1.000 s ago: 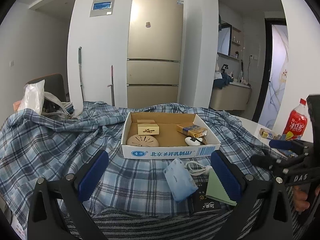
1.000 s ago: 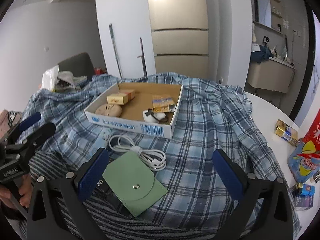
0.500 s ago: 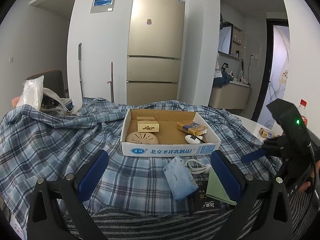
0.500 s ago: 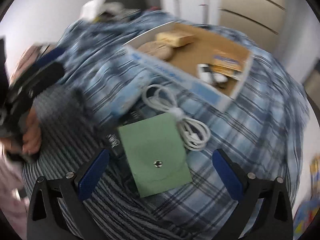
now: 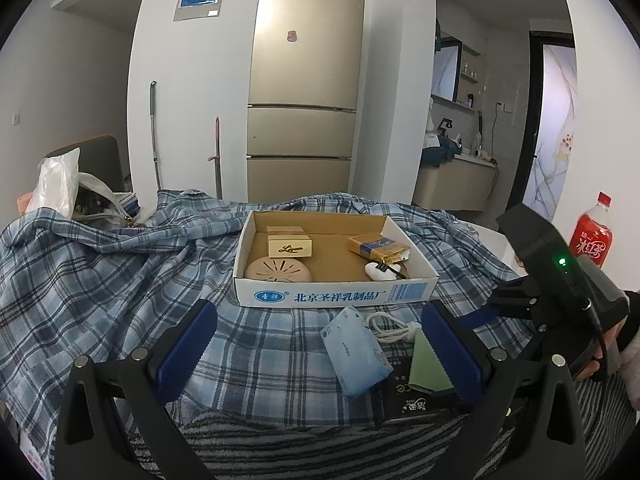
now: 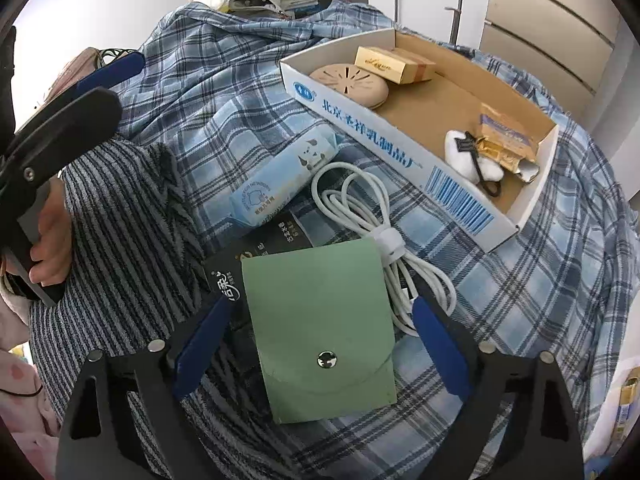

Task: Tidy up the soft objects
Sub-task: 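Lower the right tool and grasp the green felt pouch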

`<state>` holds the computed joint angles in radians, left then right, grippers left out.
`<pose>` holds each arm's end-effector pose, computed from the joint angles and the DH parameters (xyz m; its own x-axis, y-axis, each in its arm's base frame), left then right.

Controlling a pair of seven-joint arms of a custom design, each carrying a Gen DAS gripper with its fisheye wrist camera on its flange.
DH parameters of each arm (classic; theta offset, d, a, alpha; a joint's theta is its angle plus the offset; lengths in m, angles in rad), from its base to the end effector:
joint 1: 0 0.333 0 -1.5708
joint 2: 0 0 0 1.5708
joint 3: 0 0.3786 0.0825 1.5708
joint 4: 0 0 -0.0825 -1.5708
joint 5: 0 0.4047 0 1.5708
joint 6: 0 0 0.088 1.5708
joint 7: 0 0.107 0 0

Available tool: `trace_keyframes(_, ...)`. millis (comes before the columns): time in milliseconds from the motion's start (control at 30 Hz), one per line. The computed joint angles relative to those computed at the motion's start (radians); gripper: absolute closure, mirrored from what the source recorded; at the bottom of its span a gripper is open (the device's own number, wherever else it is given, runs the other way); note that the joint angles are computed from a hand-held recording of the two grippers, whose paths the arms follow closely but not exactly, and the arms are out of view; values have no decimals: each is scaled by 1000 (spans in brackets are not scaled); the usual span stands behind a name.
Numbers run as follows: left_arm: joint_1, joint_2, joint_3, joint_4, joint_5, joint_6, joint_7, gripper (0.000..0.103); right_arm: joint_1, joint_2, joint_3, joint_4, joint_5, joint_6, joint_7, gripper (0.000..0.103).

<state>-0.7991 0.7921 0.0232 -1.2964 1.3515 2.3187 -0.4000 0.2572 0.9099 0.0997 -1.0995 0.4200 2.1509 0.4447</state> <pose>0.6063 -0.5777 0.3405 0.2244 -0.9687 0.1059 -0.4327 -0.1964 -0.8799 0.8060 0.2850 0.3163 0.9448 -0.3069 -0.1150 -0.3258 -0.8406 -0.4328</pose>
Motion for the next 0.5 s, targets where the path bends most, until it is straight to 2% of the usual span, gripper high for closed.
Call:
trace_keyframes(33, 1, -2, 0, -3, 0, 4, -5, 0, 1, 7, -1, 13, -3, -13, 5, 14)
trace_keyframes(167, 4, -18, 4, -31, 17, 16, -55, 0, -3, 32, 6, 60, -4, -52, -5, 15)
trace_keyframes(300, 6, -6, -6, -11, 8, 2, -20, 0, -8, 47, 8, 88, 4, -77, -2, 15)
trace_keyframes(333, 4, -4, -5, -8, 9, 0, -13, 0, -6, 44, 7, 82, 5, -71, -1, 15)
trace_keyframes(400, -1, -2, -1, -4, 13, -5, -10, 0, -9, 22, 10, 39, 16, -28, -16, 32)
trace_keyframes(500, -2, -2, 0, -5, 13, -4, -11, 0, -15, -9, 17, -17, 43, 33, -23, 32)
